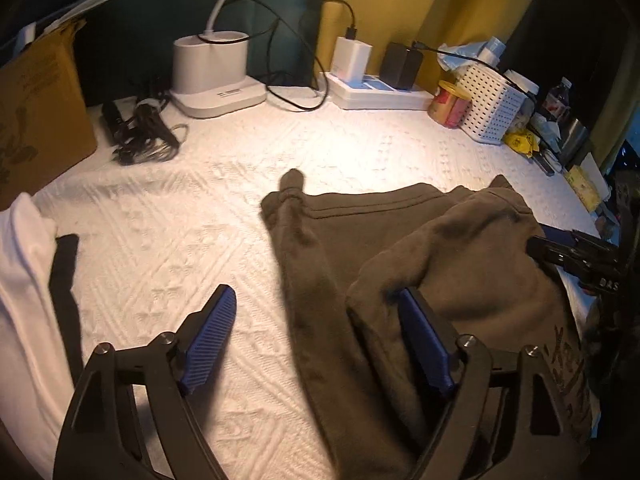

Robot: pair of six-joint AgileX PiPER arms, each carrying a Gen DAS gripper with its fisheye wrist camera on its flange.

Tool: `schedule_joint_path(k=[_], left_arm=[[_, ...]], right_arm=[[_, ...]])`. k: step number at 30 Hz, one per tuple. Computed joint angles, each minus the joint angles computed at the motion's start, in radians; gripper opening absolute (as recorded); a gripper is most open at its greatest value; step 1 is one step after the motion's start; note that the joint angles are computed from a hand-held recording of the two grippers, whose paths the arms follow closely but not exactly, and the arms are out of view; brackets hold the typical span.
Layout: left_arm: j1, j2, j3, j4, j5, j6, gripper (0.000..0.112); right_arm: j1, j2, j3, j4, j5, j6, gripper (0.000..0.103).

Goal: Fold small clothes
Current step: 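Move both open grippers to the end of the folded sweatshirt, then close both grippers on the end of the folded sweatshirt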

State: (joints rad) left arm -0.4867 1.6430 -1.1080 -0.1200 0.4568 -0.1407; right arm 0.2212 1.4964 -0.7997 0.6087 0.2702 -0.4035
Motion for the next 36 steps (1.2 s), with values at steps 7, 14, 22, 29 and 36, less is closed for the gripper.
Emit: schedule_joint_path(k=[7, 14, 22, 29, 36], left_arm=[[-0.057, 0.033, -0.026, -0.038, -0.008, 0.134, 0.084], [-0.115, 0.070, -0.064, 0.071, -0.003, 0.064, 0.080], [-0.146, 0.080, -0.083, 0.065, -0.006, 0.087, 0.046], [-0.156, 0.084, -0.090, 0.000, -0.013, 0.122, 0.022], [-0.172, 0.054, -0.056, 0.037, -0.040, 0.049, 0.021]], right_arm=[[0.015, 0.084, -0.060, 0.011, -0.013, -0.035, 0.066], [0.028, 0.115, -0.079, 0.009, -0.031, -0.057, 0.066], [0.030, 0.128, -0.083, 0.061, -0.035, -0.116, 0.066], [0.033, 0.129, -0.080, 0.162, -0.020, -0.244, 0.033], [0.065, 0.099, -0.044, 0.183, -0.040, -0.272, 0.023]])
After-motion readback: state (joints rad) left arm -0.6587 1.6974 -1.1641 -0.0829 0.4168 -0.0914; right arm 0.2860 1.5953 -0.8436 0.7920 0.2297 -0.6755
